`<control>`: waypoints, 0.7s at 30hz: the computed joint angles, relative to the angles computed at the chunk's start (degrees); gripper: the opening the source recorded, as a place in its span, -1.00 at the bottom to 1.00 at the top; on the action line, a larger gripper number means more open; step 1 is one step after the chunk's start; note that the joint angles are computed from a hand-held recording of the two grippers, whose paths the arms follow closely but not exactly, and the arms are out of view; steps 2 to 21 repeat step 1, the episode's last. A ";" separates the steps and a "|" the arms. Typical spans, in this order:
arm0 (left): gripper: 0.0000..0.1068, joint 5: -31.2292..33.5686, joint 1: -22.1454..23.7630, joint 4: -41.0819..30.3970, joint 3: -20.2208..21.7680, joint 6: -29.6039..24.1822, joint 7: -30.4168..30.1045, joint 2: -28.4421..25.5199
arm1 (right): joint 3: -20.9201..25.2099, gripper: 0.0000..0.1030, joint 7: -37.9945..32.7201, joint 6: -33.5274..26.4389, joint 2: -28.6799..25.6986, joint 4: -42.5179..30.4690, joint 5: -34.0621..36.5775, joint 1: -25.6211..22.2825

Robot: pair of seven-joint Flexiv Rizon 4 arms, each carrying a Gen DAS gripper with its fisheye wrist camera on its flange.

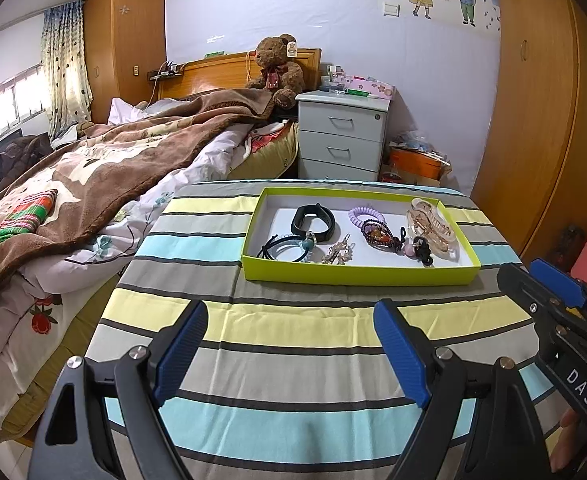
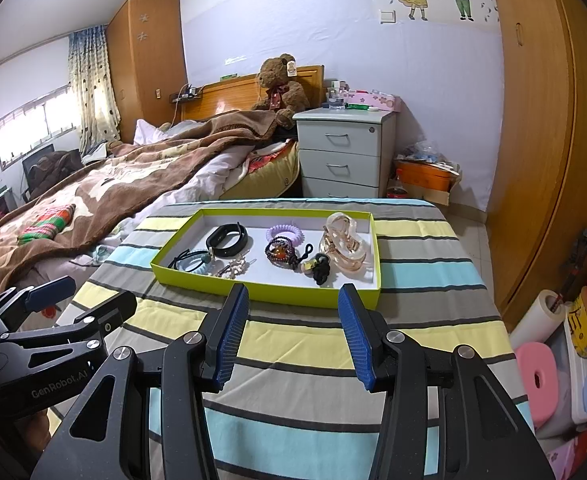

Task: Organize jewelry

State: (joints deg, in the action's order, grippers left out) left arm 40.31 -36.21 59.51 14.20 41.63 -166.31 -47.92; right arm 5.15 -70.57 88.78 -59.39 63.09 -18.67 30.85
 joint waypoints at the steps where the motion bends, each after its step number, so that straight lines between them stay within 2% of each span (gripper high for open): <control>1: 0.62 -0.05 0.02 -0.10 -0.05 -0.12 0.13 -0.04 | -0.07 -0.08 0.03 -0.05 0.01 0.01 0.03 0.04; 21: 0.62 -0.05 0.02 -0.10 -0.05 -0.12 0.13 -0.04 | -0.07 -0.08 0.03 -0.05 0.01 0.01 0.03 0.04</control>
